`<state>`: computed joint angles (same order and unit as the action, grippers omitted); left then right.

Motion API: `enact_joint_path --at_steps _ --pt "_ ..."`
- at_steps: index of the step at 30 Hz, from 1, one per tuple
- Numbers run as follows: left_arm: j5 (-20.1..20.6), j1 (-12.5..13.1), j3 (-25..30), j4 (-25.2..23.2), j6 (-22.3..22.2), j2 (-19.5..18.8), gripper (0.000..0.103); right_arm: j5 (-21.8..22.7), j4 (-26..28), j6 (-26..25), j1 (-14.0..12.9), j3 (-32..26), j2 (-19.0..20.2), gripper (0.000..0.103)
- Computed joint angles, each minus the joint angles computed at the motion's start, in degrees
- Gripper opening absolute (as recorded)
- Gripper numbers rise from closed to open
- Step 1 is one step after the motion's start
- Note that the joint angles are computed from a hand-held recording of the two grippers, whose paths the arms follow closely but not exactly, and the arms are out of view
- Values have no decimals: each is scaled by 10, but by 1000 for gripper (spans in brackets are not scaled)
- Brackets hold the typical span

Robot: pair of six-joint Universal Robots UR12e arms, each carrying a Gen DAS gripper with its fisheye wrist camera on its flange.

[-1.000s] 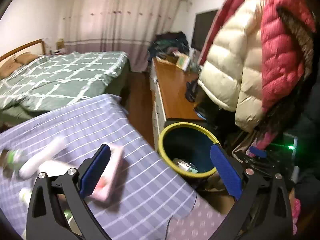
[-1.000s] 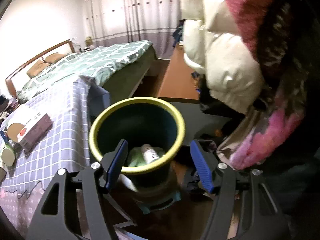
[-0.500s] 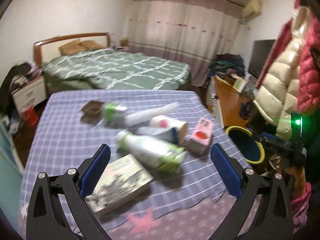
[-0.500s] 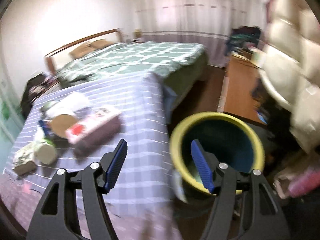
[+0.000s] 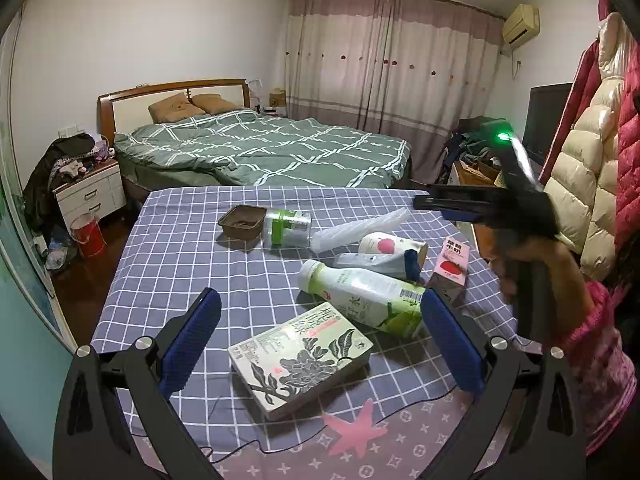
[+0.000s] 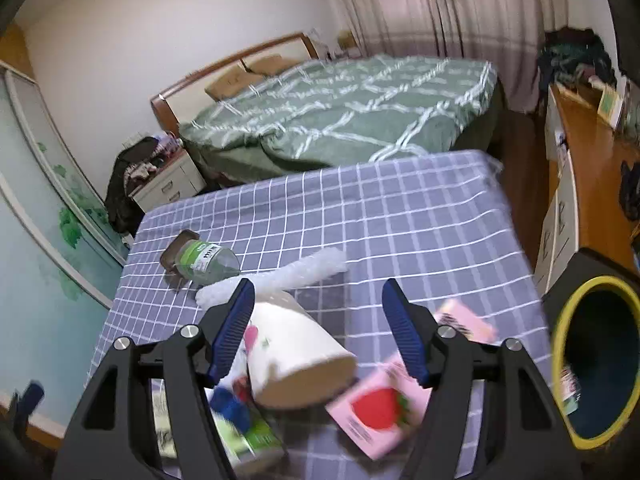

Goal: Collect trash
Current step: 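Grasp the white plastic wrapper with the right gripper and lift, then carry the white wrapper into the bin and open the right gripper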

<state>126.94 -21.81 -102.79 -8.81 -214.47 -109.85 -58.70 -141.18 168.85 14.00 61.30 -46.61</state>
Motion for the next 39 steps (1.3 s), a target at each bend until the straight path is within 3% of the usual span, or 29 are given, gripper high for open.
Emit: enact_joint_path --at_steps 12,17,20,23,32,39 --pt "-15 4 -13 10 -5 1 98 -39 125 23 25 -99 52 60" --pt "-21 6 -16 7 -11 1 98 -23 174 31 29 -136 71 42" --pt "-24 6 -17 7 -14 1 98 -25 165 42 32 -141 75 22" --pt "-24 6 -16 4 -14 0 98 -19 148 49 32 -137 73 14" --pt "-37 10 -16 4 -14 -4 98 34 49 70 22 -88 43 13" --pt "-45 11 -16 6 -13 -5 98 55 -81 78 3 -20 -3 12"
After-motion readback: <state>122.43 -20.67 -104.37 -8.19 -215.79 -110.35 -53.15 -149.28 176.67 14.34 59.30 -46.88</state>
